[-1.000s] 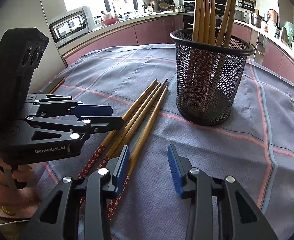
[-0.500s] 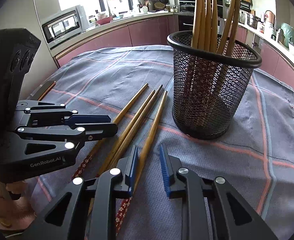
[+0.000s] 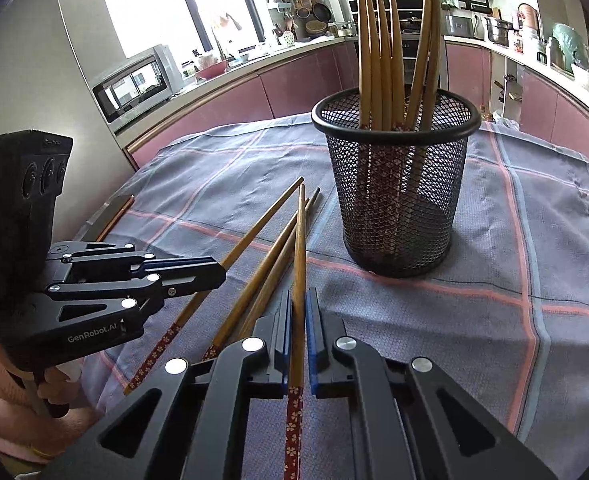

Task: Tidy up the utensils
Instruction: 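Close the right gripper on a chopstick while the left gripper grasps another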

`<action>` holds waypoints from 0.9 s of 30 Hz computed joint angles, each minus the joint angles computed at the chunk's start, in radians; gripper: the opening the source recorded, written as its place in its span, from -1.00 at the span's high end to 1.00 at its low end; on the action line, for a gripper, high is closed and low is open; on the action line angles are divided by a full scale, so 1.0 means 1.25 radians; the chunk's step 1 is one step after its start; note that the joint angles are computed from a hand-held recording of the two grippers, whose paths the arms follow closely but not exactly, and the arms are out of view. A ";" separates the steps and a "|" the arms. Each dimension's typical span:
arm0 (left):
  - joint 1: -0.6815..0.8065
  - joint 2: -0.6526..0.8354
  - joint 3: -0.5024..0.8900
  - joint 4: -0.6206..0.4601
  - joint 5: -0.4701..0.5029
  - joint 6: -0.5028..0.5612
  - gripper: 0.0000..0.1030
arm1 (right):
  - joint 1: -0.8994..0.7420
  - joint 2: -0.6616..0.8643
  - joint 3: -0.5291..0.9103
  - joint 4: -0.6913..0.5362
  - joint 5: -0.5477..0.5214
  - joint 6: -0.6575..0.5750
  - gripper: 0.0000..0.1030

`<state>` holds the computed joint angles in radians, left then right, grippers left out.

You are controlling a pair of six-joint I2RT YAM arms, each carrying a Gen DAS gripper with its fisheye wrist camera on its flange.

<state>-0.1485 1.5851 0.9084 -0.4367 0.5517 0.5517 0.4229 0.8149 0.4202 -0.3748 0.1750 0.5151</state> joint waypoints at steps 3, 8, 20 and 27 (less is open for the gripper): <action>0.000 0.018 0.008 -0.012 -0.002 0.002 0.85 | -0.013 0.005 -0.001 0.004 -0.017 0.001 0.89; -0.001 0.025 0.004 -0.014 -0.002 0.011 0.85 | -0.011 -0.007 -0.007 0.005 -0.034 0.004 0.89; -0.017 0.061 0.032 -0.032 -0.013 0.035 0.78 | -0.021 0.110 0.010 0.058 -0.080 -0.019 0.88; -0.012 0.042 0.034 -0.031 -0.005 0.017 0.85 | -0.009 0.014 0.016 0.002 -0.045 -0.025 0.89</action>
<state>-0.1633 1.6372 0.9507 -0.4754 0.5453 0.5727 0.4118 0.8327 0.4399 -0.3729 0.1188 0.4839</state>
